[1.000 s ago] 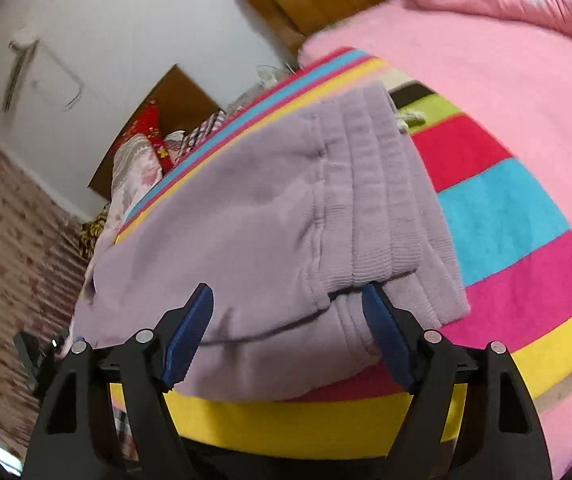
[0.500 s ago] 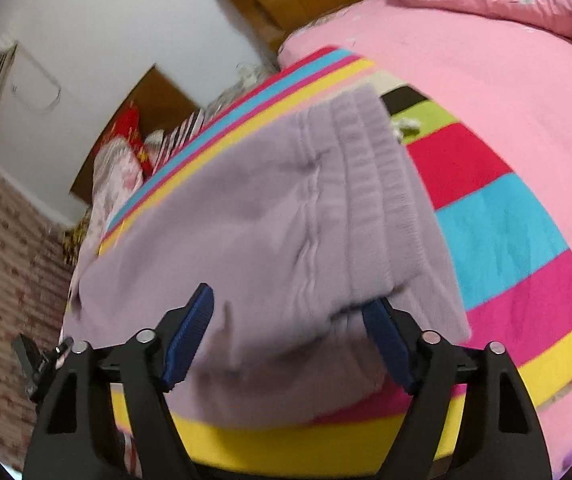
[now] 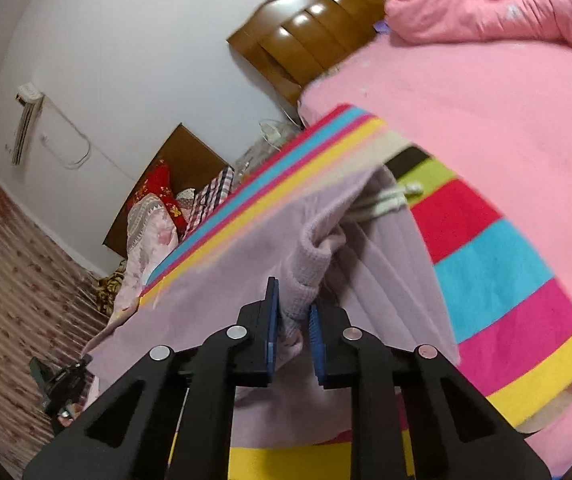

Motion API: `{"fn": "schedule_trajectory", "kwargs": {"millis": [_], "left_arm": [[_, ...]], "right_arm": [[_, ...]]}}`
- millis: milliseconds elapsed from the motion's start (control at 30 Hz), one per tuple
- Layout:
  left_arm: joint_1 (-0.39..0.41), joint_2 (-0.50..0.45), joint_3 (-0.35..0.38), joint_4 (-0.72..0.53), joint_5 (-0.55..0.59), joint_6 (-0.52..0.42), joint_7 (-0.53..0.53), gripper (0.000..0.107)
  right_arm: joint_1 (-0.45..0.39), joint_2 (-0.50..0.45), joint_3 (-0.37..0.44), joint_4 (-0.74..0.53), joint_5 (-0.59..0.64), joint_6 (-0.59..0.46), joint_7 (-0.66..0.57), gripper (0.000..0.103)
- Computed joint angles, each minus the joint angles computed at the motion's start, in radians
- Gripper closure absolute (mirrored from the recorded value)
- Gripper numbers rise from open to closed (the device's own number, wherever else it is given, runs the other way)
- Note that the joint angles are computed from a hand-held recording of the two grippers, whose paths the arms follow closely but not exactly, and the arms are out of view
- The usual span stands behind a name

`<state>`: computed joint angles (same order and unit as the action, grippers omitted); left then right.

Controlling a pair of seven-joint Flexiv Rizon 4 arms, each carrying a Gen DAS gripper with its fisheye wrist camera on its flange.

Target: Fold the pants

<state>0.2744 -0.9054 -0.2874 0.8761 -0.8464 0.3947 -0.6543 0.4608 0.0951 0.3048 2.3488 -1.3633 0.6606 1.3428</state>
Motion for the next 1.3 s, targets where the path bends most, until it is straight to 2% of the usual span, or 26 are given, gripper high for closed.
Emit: {"fn": "schedule_trajectory", "kwargs": {"millis": [100,233,300,400,500,567,633,700,733,767,800,833,867,900,933,967,1000,1033,1100,1200,1233,1267,1300], "left_arm": [[0.025,0.063,0.025,0.128,0.002,0.037,0.068,0.102],[0.017,0.034,0.069,0.153,0.056,0.027,0.039,0.102],[0.019,0.033,0.066,0.162,0.061,0.040,0.044,0.102],[0.031,0.055,0.046,0.185,0.035,0.057,0.076,0.102],[0.019,0.088,0.056,0.233,0.038,0.112,0.124,0.101],[0.006,0.083,0.076,0.238,0.062,0.124,0.104,0.100],[0.000,0.081,0.089,0.247,0.081,0.136,0.089,0.094],[0.003,0.099,0.090,0.278,0.084,0.172,0.105,0.080],[-0.001,0.129,0.092,0.326,0.071,0.253,0.130,0.063],[-0.012,0.163,0.094,0.384,0.053,0.370,0.162,0.051],[-0.023,0.193,0.086,0.438,0.025,0.501,0.204,0.048],[-0.014,0.229,0.047,0.497,-0.039,0.602,0.288,0.047],[0.011,0.262,-0.006,0.541,-0.098,0.638,0.369,0.045],[0.027,0.292,-0.039,0.576,-0.154,0.635,0.442,0.043],[0.036,0.326,-0.061,0.614,-0.201,0.611,0.518,0.037],[0.039,0.365,-0.077,0.661,-0.227,0.571,0.607,0.030],[0.029,0.388,-0.076,0.692,-0.228,0.550,0.677,0.028],[0.013,0.401,-0.070,0.718,-0.230,0.554,0.730,0.027],[-0.038,0.402,-0.036,0.744,-0.188,0.578,0.771,0.027],[-0.117,0.338,0.087,0.674,0.011,0.487,0.594,0.027],[-0.125,0.311,0.100,0.657,0.049,0.493,0.562,0.024],[-0.105,0.306,0.081,0.657,0.023,0.489,0.595,0.023],[-0.106,0.307,0.089,0.649,0.040,0.474,0.583,0.023]], "right_arm": [[0.022,0.007,0.027,0.015,0.052,-0.023,0.023,0.085],[0.031,-0.032,0.015,0.053,0.060,0.036,0.119,0.085],[0.033,-0.026,0.011,0.061,0.042,0.035,0.146,0.085],[0.048,-0.016,0.022,0.037,0.073,-0.005,0.080,0.085],[0.048,-0.026,0.017,0.041,0.090,0.014,0.073,0.085],[0.048,-0.044,0.012,0.046,0.086,0.028,0.085,0.084],[0.060,-0.050,0.019,0.035,0.114,0.003,0.032,0.083],[0.096,-0.052,0.050,-0.018,0.285,-0.094,-0.127,0.076],[0.117,-0.059,0.066,-0.057,0.376,-0.166,-0.192,0.071],[0.141,-0.072,0.079,-0.105,0.453,-0.255,-0.252,0.070],[0.170,-0.097,0.089,-0.166,0.505,-0.368,-0.311,0.070],[0.199,-0.131,0.090,-0.230,0.511,-0.477,-0.381,0.070],[0.222,-0.163,0.081,-0.278,0.496,-0.544,-0.441,0.070],[0.244,-0.210,0.064,-0.336,0.462,-0.596,-0.515,0.070],[0.255,-0.236,0.046,-0.362,0.434,-0.596,-0.559,0.068],[0.261,-0.266,0.023,-0.382,0.380,-0.576,-0.608,0.052],[0.261,-0.291,0.003,-0.398,0.343,-0.540,-0.661,0.039],[0.264,-0.330,-0.017,-0.431,0.318,-0.517,-0.731,0.017],[0.281,-0.386,-0.049,-0.474,0.295,-0.503,-0.823,0.016],[0.271,-0.410,-0.067,-0.474,0.354,-0.423,-0.886,0.016],[0.260,-0.404,-0.067,-0.451,0.382,-0.377,-0.881,0.017],[0.248,-0.388,-0.069,-0.417,0.389,-0.326,-0.860,0.017],[0.221,-0.354,-0.060,-0.353,0.341,-0.244,-0.776,0.017]]}}
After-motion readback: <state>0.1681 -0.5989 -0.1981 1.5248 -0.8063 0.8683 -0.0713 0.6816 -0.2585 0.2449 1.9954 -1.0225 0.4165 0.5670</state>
